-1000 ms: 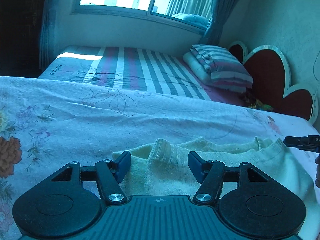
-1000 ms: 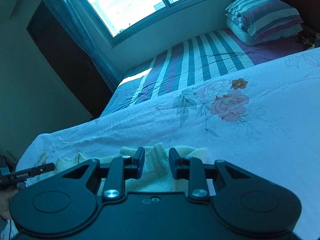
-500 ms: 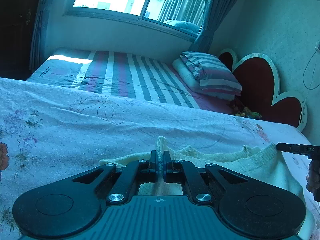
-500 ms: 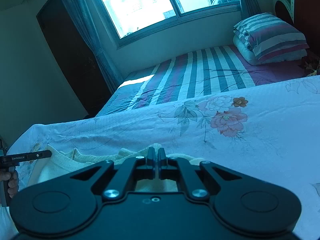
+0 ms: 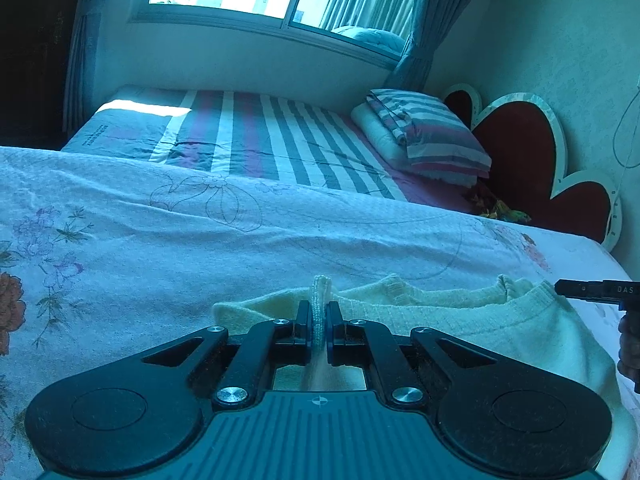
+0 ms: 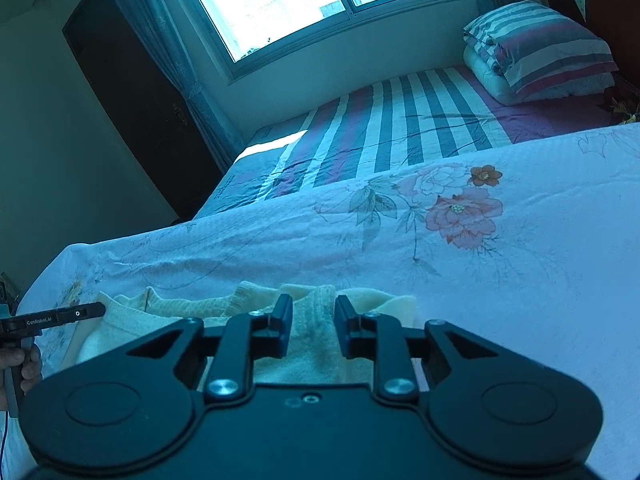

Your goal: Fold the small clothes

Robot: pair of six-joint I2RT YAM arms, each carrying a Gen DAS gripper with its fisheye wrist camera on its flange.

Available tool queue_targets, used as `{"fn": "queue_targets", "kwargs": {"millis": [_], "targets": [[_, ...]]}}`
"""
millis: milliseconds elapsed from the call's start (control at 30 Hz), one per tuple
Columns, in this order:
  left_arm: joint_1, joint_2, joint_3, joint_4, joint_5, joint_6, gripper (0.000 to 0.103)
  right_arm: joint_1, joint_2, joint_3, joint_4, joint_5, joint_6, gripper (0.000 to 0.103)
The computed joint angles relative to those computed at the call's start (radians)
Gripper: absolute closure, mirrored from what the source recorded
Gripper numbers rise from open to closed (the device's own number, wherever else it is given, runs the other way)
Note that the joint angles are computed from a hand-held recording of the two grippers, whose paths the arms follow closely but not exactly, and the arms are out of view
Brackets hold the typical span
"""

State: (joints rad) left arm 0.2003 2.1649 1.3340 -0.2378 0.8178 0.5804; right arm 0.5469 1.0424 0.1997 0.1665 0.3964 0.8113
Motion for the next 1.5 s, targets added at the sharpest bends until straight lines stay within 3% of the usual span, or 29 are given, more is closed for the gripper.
{"fn": "queue_targets", "kwargs": {"millis": [133, 167, 200, 233, 400, 500, 633, 833, 900, 933, 1000, 1100, 1167, 1267, 1333, 1433, 1500], "targets": [[-0.006, 0.015, 0.016, -0.017, -0.011, 0.007, 0.099, -0.024, 0.048, -0.009, 0.047, -0.045, -0.019, 0.079], [-0.009, 0.019, 0.02, -0.022, -0.015, 0.011, 0.099, -0.022, 0.062, -0.008, 0.055, -0.045, -0.03, 0.083], [-0.01, 0.026, 0.027, -0.035, -0.013, 0.018, 0.099, -0.018, 0.069, -0.004, 0.054, -0.04, -0.04, 0.095], [-0.009, 0.031, 0.033, -0.047, -0.003, 0.019, 0.099, -0.011, 0.071, -0.002, 0.054, -0.03, -0.049, 0.098], [0.033, -0.011, -0.059, 0.118, 0.123, -0.075, 0.1, 0.093, -0.059, -0.008, 0.0, 0.133, -0.07, 0.099], [0.037, -0.02, -0.066, 0.146, 0.15, -0.097, 0.1, 0.09, -0.089, 0.004, -0.016, 0.153, -0.103, 0.099], [0.011, 0.008, -0.036, 0.15, 0.079, -0.118, 0.1, 0.011, -0.026, 0.0, 0.042, 0.088, -0.117, 0.099], [-0.007, 0.069, -0.026, 0.173, 0.006, -0.124, 0.099, -0.051, 0.183, -0.014, 0.175, 0.021, -0.081, 0.098], [-0.004, 0.065, -0.043, 0.201, 0.0, -0.14, 0.091, -0.063, 0.19, -0.039, 0.218, 0.01, -0.056, 0.097], [-0.001, 0.059, -0.053, 0.222, -0.009, -0.155, 0.087, -0.071, 0.171, -0.048, 0.213, 0.005, -0.034, 0.091], [0.01, 0.014, -0.101, 0.266, -0.03, -0.191, 0.079, -0.04, 0.06, -0.035, 0.067, 0.055, 0.037, 0.086], [0.035, -0.136, -0.285, 0.452, -0.04, -0.218, 0.073, 0.108, -0.111, 0.006, -0.141, 0.173, 0.062, 0.091], [0.046, -0.234, -0.373, 0.416, 0.038, -0.155, 0.073, 0.227, -0.123, 0.061, -0.233, 0.227, 0.082, 0.091], [0.009, -0.351, -0.503, 0.315, 0.065, 0.041, 0.073, 0.353, -0.015, 0.117, -0.198, 0.245, 0.071, 0.09], [-0.042, -0.39, -0.57, 0.334, 0.039, 0.106, 0.072, 0.37, 0.117, 0.171, -0.165, 0.24, 0.025, 0.089], [-0.14, -0.358, -0.55, 0.345, -0.093, 0.078, 0.072, 0.303, 0.241, 0.218, -0.134, 0.184, -0.018, 0.091], [-0.166, -0.312, -0.548, 0.428, -0.128, 0.036, 0.07, 0.242, 0.32, 0.252, -0.176, 0.192, 0.016, 0.1]]}}
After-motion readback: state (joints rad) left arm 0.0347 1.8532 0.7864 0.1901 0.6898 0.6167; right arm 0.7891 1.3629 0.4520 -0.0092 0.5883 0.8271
